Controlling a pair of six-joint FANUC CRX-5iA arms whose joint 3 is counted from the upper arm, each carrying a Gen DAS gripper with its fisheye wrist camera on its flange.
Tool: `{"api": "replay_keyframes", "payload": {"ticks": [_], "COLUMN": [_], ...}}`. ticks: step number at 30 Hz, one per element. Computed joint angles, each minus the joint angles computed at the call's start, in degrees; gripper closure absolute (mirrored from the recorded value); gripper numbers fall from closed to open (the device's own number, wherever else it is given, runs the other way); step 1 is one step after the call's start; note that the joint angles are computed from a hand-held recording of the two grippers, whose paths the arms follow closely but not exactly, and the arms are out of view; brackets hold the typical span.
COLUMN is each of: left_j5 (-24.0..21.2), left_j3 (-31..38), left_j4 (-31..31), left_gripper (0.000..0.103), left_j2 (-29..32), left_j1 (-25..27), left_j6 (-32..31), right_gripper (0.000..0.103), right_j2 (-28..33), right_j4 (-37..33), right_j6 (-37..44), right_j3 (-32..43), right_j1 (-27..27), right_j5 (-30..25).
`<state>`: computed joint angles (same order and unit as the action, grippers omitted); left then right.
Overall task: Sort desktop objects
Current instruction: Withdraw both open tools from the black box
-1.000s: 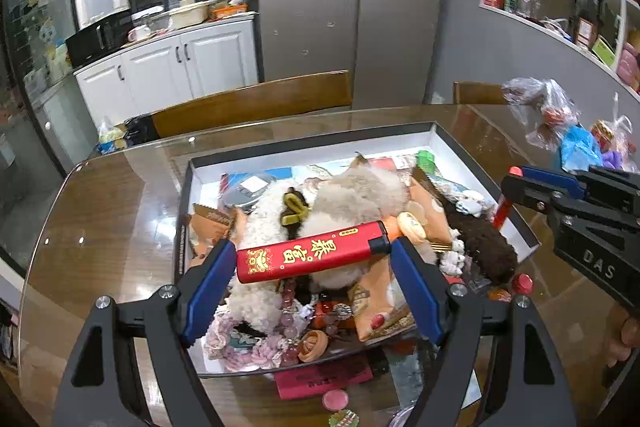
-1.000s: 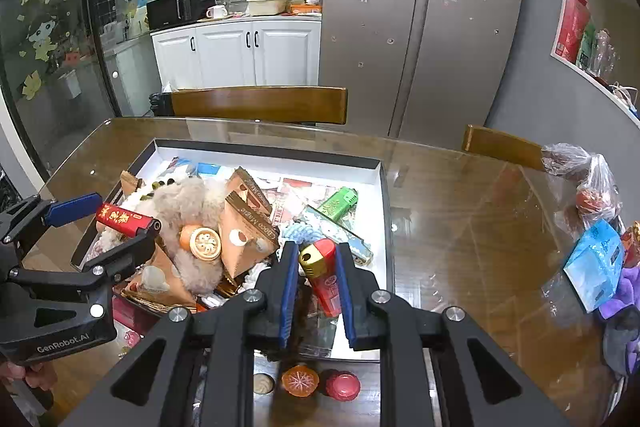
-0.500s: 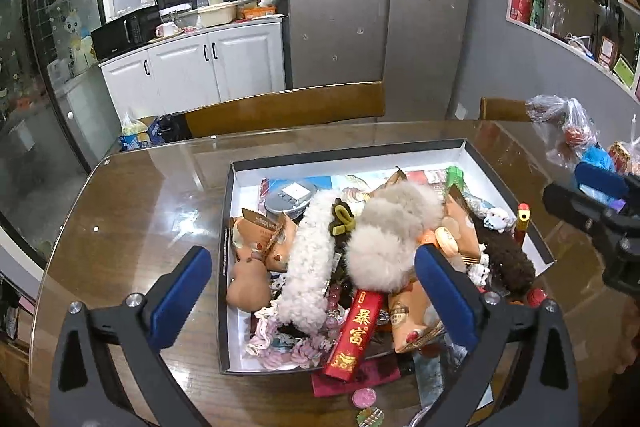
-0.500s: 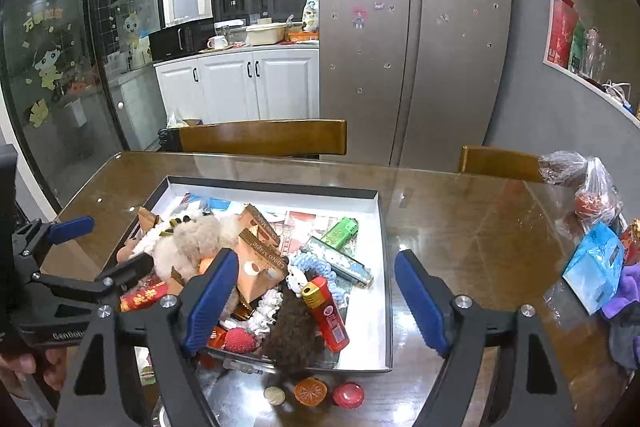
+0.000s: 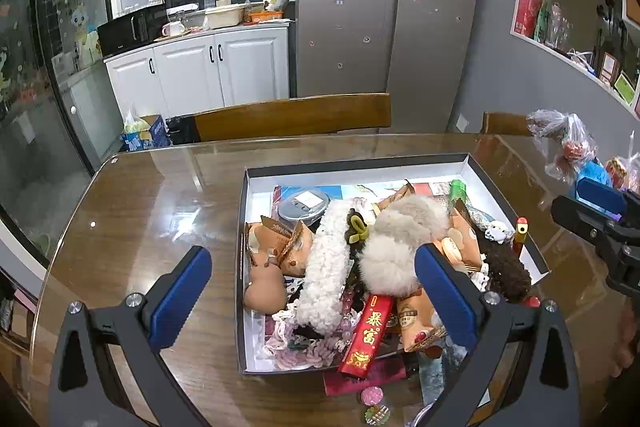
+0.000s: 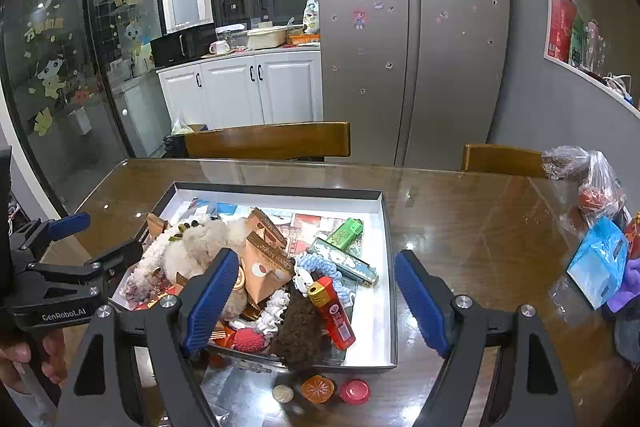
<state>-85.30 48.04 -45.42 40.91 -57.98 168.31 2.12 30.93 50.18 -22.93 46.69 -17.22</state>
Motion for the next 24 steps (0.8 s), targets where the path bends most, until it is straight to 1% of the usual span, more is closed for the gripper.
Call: {"api": "replay_keyframes", "payload": {"ticks": [8,10,13,17,21,24], "left_j5": [-0.34,0.52,2.64,1.03,2.93,3.96], "left_j3": [-0.93,-2.1,-4.47,-3.92,-4.99,-4.83], "left_j4": [0.63,0.84,1.28,1.14,1.53,1.45], "left_gripper": [0.001,0.0,0.0,0.0,0.001,0.0], "left_j2": [-0.32,-1.01,-2.2,-1.51,-1.83,-1.28], "left_j1": [-1.25,-1.81,-2.9,-4.57,-5.14,-5.71], "left_j6": [1.06,2.35,4.0,3.57,4.57,4.16], "right_gripper": [0.02,0.02,0.02,0.02,0.02,0.02], "right_j2": [-1.83,-2.51,-3.88,-6.22,-8.11,-8.97], "right_j4": [-1.96,-0.35,-0.64,2.26,5.12,7.7], "right_j6": [2.51,1.09,1.23,-1.58,-4.95,-7.44], "right_j3": [-1.33,-2.41,-3.73,-6.68,-9.13,-11.1], "right_j1": [1.59,2.35,3.46,4.73,5.25,4.46], "right_j5": [-0.76,-1.0,-1.06,-0.75,-0.51,0.51]}}
